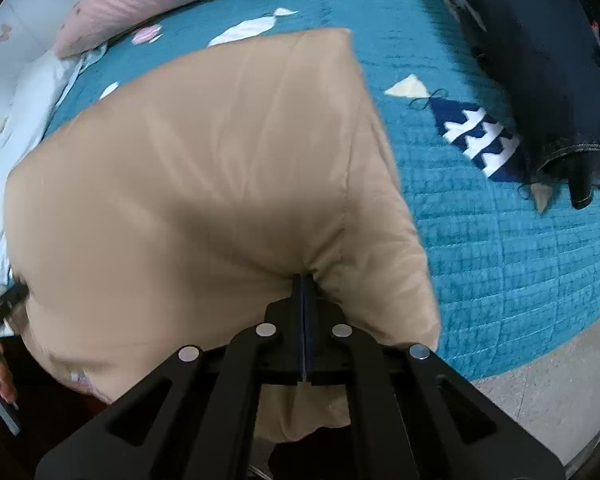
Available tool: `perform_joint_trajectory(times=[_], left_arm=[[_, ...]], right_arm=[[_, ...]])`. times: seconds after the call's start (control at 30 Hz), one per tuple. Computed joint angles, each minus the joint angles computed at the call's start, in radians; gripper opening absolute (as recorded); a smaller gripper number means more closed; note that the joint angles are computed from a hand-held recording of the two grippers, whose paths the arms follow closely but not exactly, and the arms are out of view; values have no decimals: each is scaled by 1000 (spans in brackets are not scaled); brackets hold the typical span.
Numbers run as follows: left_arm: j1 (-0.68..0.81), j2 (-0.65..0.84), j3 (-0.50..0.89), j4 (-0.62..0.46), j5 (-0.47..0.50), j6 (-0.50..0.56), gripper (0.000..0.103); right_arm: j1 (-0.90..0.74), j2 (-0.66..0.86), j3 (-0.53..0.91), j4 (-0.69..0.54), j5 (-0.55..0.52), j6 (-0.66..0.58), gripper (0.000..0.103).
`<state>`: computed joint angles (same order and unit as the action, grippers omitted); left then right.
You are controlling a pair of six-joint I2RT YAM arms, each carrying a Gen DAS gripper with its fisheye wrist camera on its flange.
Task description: Fold large clothes
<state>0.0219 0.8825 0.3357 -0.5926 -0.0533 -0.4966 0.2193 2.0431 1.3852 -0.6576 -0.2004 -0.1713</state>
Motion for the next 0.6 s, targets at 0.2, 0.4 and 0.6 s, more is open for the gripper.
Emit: perform_joint_trajectory(times=[0.2, 0.4, 0.6], left_arm=[[148, -48, 26, -22, 102, 76, 74], [318, -95, 95, -68, 220, 152, 77], [333, 150, 155, 62, 201, 182, 77]], right_arm=[[60, -99, -19, -9, 40, 15, 2], [194, -105, 112, -68, -153, 97, 5], [362, 134, 394, -133, -112, 190, 2]])
